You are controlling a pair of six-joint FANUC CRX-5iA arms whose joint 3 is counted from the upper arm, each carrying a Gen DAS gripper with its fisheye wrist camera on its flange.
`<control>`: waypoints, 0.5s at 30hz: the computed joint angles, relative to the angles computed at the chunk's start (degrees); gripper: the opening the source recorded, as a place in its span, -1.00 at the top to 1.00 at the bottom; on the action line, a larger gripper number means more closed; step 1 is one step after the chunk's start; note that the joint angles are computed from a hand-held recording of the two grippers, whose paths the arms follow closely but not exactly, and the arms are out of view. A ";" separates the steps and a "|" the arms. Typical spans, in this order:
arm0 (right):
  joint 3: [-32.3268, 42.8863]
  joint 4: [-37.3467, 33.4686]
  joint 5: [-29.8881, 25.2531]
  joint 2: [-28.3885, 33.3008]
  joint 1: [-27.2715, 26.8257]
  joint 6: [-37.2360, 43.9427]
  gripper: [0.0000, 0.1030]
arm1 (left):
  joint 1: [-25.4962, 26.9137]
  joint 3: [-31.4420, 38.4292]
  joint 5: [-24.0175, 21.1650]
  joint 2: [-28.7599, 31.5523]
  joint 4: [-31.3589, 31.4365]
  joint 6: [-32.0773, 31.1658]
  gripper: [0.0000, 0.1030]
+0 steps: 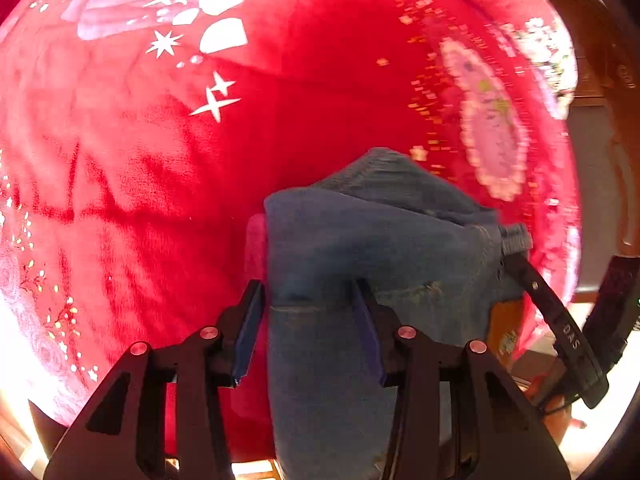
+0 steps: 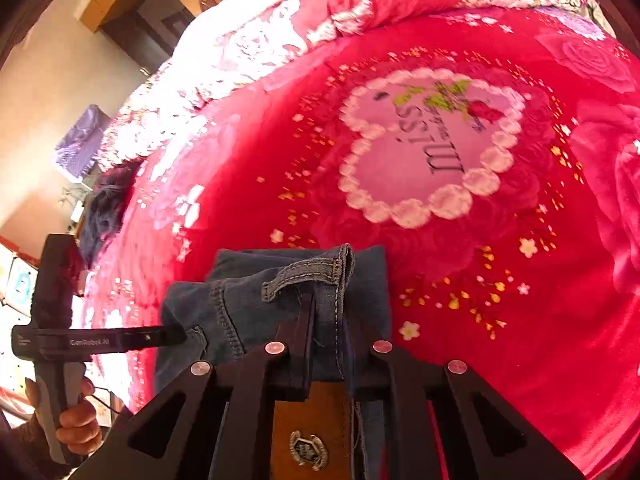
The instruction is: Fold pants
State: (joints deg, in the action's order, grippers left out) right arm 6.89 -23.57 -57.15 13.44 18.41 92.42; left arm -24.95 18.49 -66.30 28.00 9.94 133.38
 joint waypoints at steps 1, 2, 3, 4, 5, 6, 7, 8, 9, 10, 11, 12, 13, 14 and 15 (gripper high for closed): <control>-0.55 2.85 -0.92 2.19 0.93 -1.24 0.75 | -0.20 1.64 -1.27 1.53 -0.88 0.13 0.11; -0.33 2.70 -0.73 2.38 0.73 -2.66 0.77 | -0.17 2.54 -2.28 2.10 -0.95 0.31 0.11; 0.54 0.83 -1.75 2.44 -0.25 -3.97 0.74 | 0.07 2.18 -2.28 1.46 -0.37 0.35 0.12; 1.34 -1.26 -2.79 2.28 -1.35 -4.77 0.62 | 0.37 1.22 -1.78 0.31 0.40 -0.83 0.12; 1.21 -0.62 -2.89 1.48 -1.55 -6.85 0.62 | 0.64 -0.16 -1.22 -1.29 0.99 -2.33 0.12; 0.89 -0.05 -2.49 0.47 -1.68 -8.03 0.52 | 0.97 -2.48 0.31 -3.48 1.96 -3.74 0.12; 0.20 -1.31 -1.17 -1.09 -2.30 -7.14 0.51 | 1.31 -5.51 2.86 -6.10 3.13 -4.67 0.12; -0.41 -4.18 0.44 -2.59 -3.23 -4.64 0.51 | 1.59 -8.08 5.51 -8.45 4.07 -4.78 0.12; -0.54 -6.60 1.43 -3.42 -3.76 -2.16 0.51 | 1.76 -9.45 7.52 -9.77 4.86 -4.66 0.12; -0.30 -8.12 1.82 -3.79 -3.66 0.37 0.52 | 1.90 -10.10 9.26 -10.27 5.98 -4.90 0.12; 0.34 -8.07 1.64 -3.46 -2.93 1.96 0.52 | 2.03 -10.55 11.17 -10.17 7.79 -6.01 0.12; 0.83 -6.79 1.42 -2.79 -1.71 2.56 0.60 | 1.80 -9.46 11.66 -9.13 8.20 -6.52 0.12; 1.30 -5.10 0.93 -1.82 -0.48 2.33 0.63 | 1.22 -6.41 10.25 -7.03 6.43 -5.56 0.12; 1.46 -2.34 0.83 -0.55 1.03 1.05 0.68 | 0.59 -2.93 7.73 -4.52 4.09 -4.30 0.12; 1.29 1.54 0.78 0.85 2.61 -1.30 0.81 | 0.03 0.63 4.53 -1.71 2.43 -3.65 0.12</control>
